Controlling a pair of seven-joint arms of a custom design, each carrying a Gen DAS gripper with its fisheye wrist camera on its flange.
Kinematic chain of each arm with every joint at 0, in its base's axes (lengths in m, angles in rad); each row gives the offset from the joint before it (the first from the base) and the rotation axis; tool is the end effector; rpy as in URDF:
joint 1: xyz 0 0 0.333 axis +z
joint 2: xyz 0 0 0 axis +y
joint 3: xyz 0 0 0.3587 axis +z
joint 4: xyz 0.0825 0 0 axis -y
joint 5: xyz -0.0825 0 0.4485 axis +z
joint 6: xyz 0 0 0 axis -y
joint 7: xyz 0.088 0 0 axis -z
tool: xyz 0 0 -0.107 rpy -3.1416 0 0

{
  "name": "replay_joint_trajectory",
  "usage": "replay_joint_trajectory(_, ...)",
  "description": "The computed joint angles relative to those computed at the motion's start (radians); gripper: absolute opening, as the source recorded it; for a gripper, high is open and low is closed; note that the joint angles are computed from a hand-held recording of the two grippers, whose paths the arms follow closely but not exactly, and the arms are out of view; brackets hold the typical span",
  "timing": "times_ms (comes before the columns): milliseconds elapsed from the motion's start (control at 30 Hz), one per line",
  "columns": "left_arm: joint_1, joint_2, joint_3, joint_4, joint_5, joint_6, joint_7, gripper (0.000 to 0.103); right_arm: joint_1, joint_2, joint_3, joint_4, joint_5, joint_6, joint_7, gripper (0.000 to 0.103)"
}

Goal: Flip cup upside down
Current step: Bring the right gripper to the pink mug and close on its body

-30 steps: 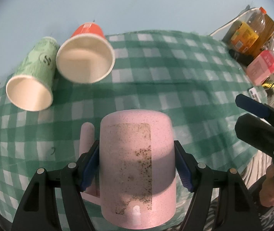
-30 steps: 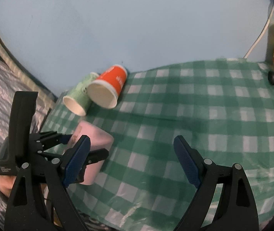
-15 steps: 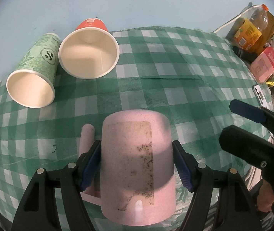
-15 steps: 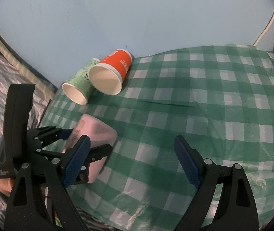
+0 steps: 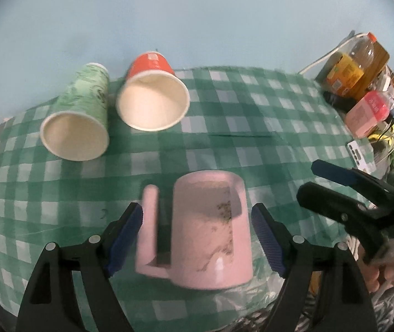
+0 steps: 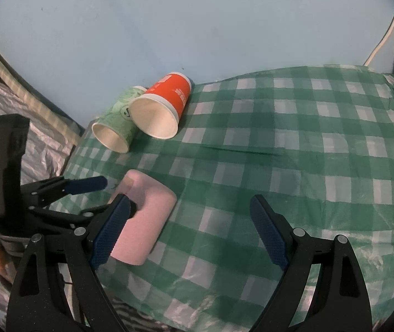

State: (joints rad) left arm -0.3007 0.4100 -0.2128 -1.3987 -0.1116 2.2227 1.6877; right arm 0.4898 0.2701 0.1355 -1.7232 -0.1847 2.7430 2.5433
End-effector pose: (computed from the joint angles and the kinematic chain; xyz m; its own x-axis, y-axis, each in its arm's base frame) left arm 0.7068 -0.3662 0.5473 -0.5410 -0.8286 0.1439 -0.7920 0.4444 -0.4187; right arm 0.6140 0.4389 0.5310 -0.0590 -0.8737 -0.4829 -0.8094 0.3250 -0.4891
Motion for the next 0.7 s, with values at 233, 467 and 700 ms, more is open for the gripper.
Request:
replay_joint_trajectory(233, 0.038, -0.078, 0.005, -0.124, -0.029, 0.124, 0.021, 0.090, -0.020, 0.055, 0.043, 0.072, 0.088, -0.020, -0.071, 0.088)
replay_joint_trajectory(467, 0.075, -0.105, 0.009, -0.186, -0.079, 0.156, 0.030, 0.090, -0.026, 0.145, 0.071, 0.177, 0.190, -0.062, -0.149, 0.088)
replay_joint_trajectory(700, 0.102, -0.132, 0.011, -0.253, -0.114, 0.236, 0.042, 0.090, -0.030, 0.216, 0.088, 0.267, 0.278, -0.125, -0.200, 0.088)
